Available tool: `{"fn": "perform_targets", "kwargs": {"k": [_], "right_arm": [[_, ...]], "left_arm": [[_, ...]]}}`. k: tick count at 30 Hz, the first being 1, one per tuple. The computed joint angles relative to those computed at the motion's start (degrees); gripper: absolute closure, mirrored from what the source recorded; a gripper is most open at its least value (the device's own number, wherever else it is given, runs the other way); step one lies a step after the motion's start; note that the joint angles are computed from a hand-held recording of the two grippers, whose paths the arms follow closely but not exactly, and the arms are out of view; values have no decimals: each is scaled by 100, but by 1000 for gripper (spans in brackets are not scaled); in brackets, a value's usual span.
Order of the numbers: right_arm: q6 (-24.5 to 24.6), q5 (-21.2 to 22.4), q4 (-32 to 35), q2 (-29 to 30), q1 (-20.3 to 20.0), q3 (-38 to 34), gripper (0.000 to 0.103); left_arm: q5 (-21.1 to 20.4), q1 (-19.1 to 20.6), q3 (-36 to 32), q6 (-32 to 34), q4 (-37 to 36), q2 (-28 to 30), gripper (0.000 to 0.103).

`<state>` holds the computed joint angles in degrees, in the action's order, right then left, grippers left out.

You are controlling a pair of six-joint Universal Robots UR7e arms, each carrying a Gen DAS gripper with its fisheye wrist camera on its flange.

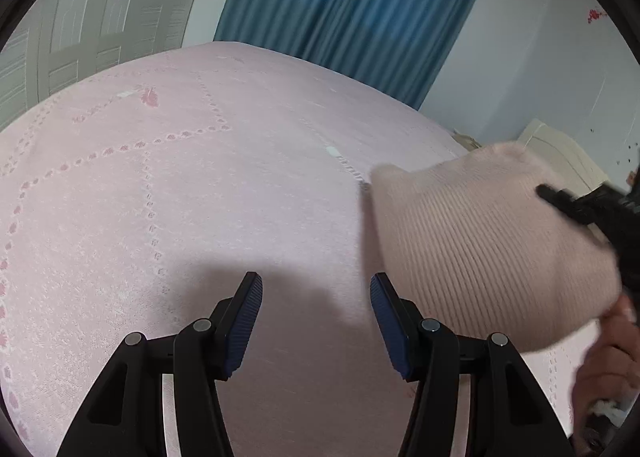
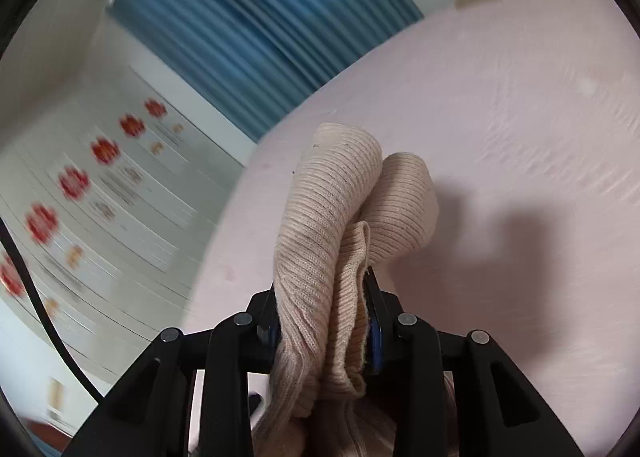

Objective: Fold small clothes
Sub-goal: 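Lift the folded sweater with the right gripper and carry it away, then lower the beige sweater onto the bed with the right gripper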

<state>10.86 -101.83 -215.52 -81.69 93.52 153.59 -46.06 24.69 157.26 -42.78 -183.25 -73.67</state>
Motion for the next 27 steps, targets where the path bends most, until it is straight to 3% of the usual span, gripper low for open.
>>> {"fn": "perform_targets", "kwargs": {"k": [1,3,6,9,13,14,18,20,25,27], "right_arm": [[-96,400,-105,80,-434,87,70],[-353,596,25,148,-1085,195,69],[-903,-81,200,154,-1488,258,67],[-1743,-644,375,40,-1423,281,64],[-2443,-1642,-492,415,-685,286,56],[-2561,-1723,-637,431,-576,306,56],[-2729,-1488,-390,75,-583,350,56],[-2778,-1296,-343,-52,-829,396,56],[-2628,-502,300,-369,-1328,258,56],[-2839,-178,395,-374,-1482,245,56]], "left_arm": [[-29,51,44,67,-110,13,49],[-101,170,52,230,-228,58,49],[-327,321,-20,449,-455,133,49],[-488,360,-126,579,-609,337,49],[-565,304,-342,730,-651,694,49],[-640,310,-453,759,-617,790,49],[-731,374,-1001,1349,-600,1231,49],[-700,415,-1306,1680,-644,1527,49],[-845,556,-1591,1820,-871,2033,49],[-585,437,-1441,1742,-1051,2288,49]]}}
